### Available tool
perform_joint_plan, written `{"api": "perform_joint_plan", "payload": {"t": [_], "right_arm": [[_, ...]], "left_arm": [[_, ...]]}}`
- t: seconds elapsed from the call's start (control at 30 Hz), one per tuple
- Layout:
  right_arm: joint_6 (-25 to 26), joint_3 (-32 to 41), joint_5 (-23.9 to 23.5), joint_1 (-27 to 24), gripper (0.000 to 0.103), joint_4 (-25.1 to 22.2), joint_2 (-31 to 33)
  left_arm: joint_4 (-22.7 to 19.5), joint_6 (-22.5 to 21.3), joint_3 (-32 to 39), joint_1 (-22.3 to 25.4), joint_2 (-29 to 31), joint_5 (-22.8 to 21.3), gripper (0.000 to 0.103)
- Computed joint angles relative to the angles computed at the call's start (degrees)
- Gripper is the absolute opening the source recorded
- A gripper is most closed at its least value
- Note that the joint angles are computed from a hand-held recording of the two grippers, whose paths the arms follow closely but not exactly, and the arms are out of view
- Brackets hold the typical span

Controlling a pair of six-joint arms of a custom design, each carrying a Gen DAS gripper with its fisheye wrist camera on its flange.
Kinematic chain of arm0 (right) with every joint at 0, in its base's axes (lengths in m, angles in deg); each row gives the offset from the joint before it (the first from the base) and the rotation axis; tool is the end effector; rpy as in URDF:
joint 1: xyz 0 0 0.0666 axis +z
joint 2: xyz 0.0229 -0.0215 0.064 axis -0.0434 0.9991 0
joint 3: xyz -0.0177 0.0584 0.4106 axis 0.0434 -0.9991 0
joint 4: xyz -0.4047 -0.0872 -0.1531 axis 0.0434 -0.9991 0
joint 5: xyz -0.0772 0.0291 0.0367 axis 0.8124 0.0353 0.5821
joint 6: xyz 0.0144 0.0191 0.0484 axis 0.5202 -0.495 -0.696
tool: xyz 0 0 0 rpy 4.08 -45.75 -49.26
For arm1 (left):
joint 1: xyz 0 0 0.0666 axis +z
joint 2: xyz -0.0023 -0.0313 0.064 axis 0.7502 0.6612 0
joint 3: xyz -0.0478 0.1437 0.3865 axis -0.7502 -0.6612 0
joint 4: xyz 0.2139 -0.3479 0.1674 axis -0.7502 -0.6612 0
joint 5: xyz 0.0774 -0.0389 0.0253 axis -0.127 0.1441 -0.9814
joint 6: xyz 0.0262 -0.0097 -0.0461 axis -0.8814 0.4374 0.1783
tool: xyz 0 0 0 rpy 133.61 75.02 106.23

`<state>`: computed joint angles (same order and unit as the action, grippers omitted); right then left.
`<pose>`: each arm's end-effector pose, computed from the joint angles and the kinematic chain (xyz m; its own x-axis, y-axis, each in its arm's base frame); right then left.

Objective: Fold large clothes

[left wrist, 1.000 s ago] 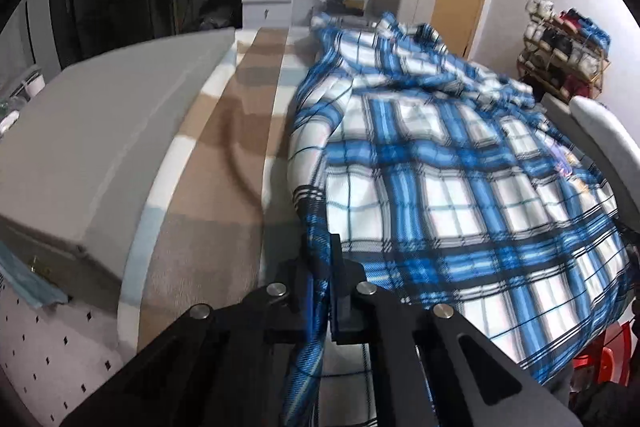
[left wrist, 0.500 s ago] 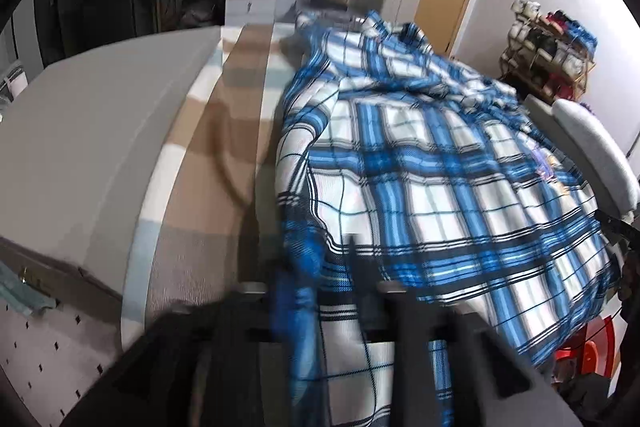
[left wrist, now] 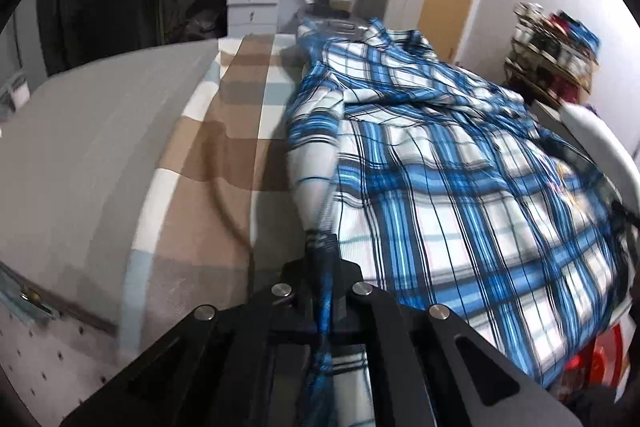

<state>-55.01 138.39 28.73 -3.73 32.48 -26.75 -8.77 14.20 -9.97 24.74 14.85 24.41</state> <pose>0.3449 -0.0064 0.4679 -0.5809 0.2747 -0.7662 0.1455 0.9612 0.2343 0.4560 -0.2040 0.4458 -0.6933 0.1661 -0.7013 0.3470 0.9298 -0.1228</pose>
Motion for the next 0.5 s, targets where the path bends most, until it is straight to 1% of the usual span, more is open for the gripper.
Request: {"api": "perform_joint_plan", "payload": {"t": [0.03,0.13,0.2,0.27,0.37,0.43,0.5], "right_arm": [[-0.39,-0.20,0.21,0.00,0.001,-1.57,-1.13],[-0.47,-0.18,1.09,1.12,0.001,-4.34,-2.84],[-0.44,0.34,0.65,1.84,0.001,-4.75,-3.14],[0.47,1.72,-1.18,1.98,0.001,-2.92,-2.15],[2.16,4.34,-2.94,1.76,0.001,0.97,0.37],[3.69,6.33,-3.74,1.56,0.001,3.23,2.29],[5.48,9.01,-1.90,1.70,0.001,6.01,4.57]], "left_arm": [[0.16,-0.64,-1.05,0.25,-1.47,0.85,0.000],[-0.31,-0.52,-3.18,1.30,-5.11,5.35,0.000],[-0.36,-0.28,-3.03,2.08,-5.75,7.48,0.000],[0.95,0.03,-1.59,2.96,-4.93,10.04,0.000],[5.07,-0.15,1.02,3.77,-3.35,13.64,0.000],[7.66,-0.65,3.27,3.76,-1.92,14.09,0.000],[9.79,-1.11,4.54,3.71,-1.05,13.08,0.000]]}}
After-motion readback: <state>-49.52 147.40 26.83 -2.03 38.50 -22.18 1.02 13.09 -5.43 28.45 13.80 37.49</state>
